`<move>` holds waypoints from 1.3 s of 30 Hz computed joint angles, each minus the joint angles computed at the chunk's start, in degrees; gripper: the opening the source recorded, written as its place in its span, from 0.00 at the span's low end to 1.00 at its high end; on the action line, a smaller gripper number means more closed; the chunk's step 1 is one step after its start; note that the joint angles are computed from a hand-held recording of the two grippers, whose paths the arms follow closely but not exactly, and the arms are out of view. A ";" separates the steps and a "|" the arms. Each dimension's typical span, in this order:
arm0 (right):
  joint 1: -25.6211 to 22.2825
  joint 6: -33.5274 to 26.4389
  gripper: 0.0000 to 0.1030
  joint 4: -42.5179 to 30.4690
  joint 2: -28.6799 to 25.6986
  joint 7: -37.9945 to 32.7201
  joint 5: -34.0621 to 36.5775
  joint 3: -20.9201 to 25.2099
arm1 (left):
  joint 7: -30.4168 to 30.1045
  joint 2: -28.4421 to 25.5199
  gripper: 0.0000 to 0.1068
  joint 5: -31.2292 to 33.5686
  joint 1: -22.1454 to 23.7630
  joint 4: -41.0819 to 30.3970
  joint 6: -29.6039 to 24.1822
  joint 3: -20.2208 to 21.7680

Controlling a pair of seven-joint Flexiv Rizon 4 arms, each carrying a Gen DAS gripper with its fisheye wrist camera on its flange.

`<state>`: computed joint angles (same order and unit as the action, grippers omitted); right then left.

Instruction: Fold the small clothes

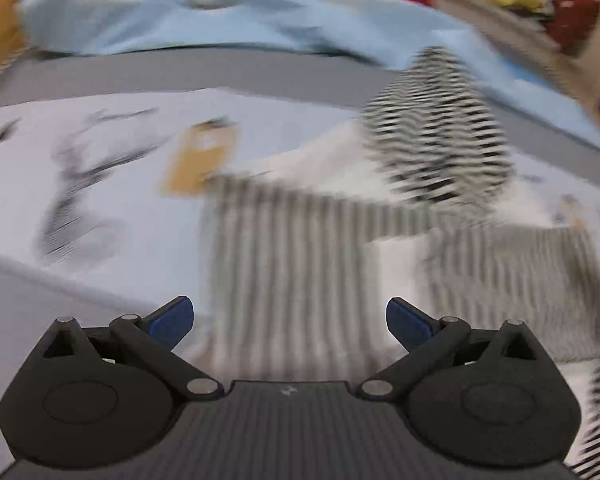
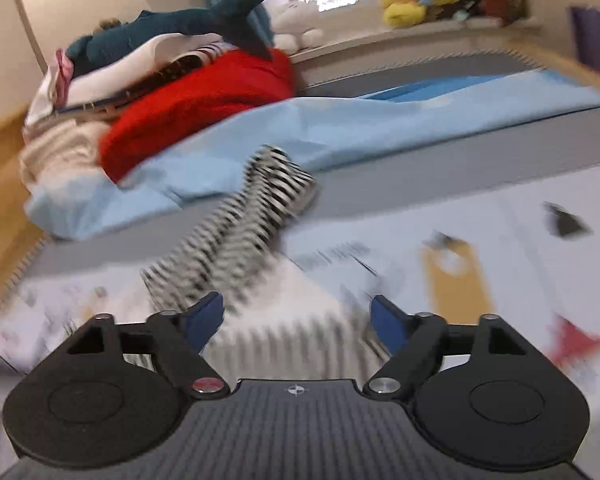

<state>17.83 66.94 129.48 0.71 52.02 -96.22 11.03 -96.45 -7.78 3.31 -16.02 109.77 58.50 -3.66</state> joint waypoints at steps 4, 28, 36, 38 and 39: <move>0.78 -1.37 0.83 -13.52 -11.71 -3.96 4.69 -3.42 | -0.04 1.00 0.96 -1.74 2.95 3.56 1.56 1.91; 19.07 -29.62 0.60 -14.94 -12.44 -57.26 35.20 1.66 | 10.63 -0.10 0.96 -16.04 4.83 6.24 3.98 -0.12; 15.68 -10.94 0.72 -31.62 -26.57 -42.64 17.27 -6.11 | 9.61 -0.69 0.96 -15.26 5.00 5.97 4.57 0.53; 16.69 -12.50 0.73 -38.94 -33.57 -48.06 26.53 -6.74 | 8.02 -1.26 0.96 -13.28 5.01 5.21 3.91 1.19; 17.43 -15.26 0.71 -41.80 -35.92 -50.80 30.74 -6.82 | 7.17 -1.51 0.96 -12.44 5.07 4.79 3.33 1.47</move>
<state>35.26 51.67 87.67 -35.21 1.22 -65.48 4.21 -89.28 -9.29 -9.13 -10.95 114.55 61.83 -2.19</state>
